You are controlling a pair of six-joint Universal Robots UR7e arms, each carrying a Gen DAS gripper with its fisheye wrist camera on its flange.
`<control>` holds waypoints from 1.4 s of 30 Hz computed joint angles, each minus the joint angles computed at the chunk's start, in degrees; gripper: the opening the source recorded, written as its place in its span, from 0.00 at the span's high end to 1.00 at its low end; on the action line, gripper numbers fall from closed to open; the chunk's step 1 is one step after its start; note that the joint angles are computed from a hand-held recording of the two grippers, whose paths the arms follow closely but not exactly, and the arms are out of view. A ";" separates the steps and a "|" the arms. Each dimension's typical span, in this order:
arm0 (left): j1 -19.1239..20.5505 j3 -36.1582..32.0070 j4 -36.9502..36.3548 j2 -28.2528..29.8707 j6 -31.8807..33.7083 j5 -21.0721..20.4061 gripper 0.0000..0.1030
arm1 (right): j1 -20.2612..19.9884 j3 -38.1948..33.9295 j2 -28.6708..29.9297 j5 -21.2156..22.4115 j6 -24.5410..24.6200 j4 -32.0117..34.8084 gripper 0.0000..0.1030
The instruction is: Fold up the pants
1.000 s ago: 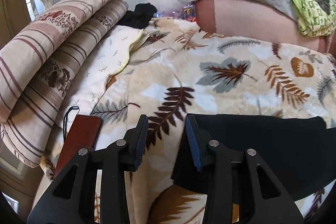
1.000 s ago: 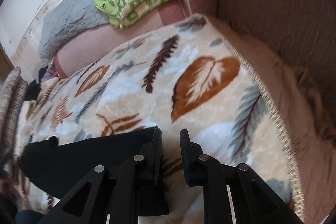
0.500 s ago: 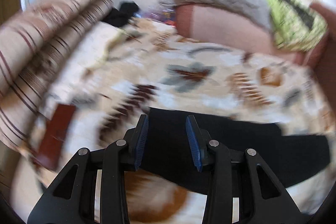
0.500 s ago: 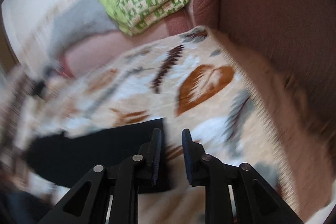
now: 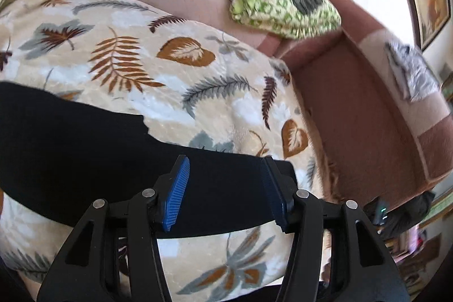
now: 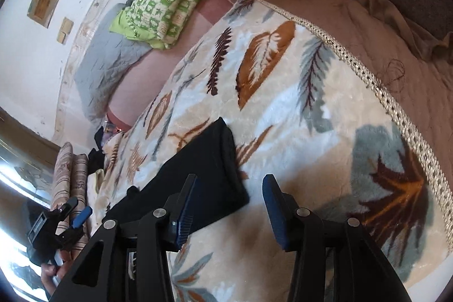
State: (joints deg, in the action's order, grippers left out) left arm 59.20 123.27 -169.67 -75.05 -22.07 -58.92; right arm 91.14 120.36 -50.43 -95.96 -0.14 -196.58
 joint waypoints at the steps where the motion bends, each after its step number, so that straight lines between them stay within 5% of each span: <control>1: -1.11 -0.20 -0.85 1.08 1.45 3.21 0.49 | 1.26 -0.39 0.48 -2.56 -1.82 -1.07 0.57; 5: -3.47 1.46 -15.19 5.79 18.84 18.14 0.49 | 8.84 -3.50 5.69 -18.63 -16.70 -9.10 0.57; 7: -4.05 2.15 -25.83 9.50 29.15 24.71 0.37 | 12.00 -5.37 9.61 -24.57 -26.25 -15.05 0.55; 10: -0.69 2.34 -27.97 8.36 29.96 18.85 0.31 | 14.98 -8.18 14.12 -28.44 -35.56 -19.37 0.54; 15: 0.04 1.12 -28.01 9.92 30.20 17.17 0.31 | 15.78 -11.06 17.55 -28.15 -38.62 -24.16 0.53; 20: -1.37 1.17 -30.06 11.20 32.10 17.95 0.31 | 15.33 -13.87 18.23 -32.33 -29.84 -16.46 0.51; 25: -1.53 1.75 -29.89 11.23 31.59 16.42 0.31 | 16.56 -16.16 21.29 -38.31 -38.44 -22.84 0.51; 34: -1.98 2.66 -31.48 10.88 30.55 17.35 0.31 | 16.77 -16.15 22.81 -42.93 -45.26 -26.45 0.51; 38: -2.37 3.73 -23.37 7.29 24.22 17.09 0.31 | 16.68 -16.22 22.67 -44.07 -44.67 -28.54 0.51; 42: -4.61 6.15 -28.76 6.65 29.32 20.63 0.31 | 16.47 -14.78 21.22 -43.20 -41.40 -29.78 0.51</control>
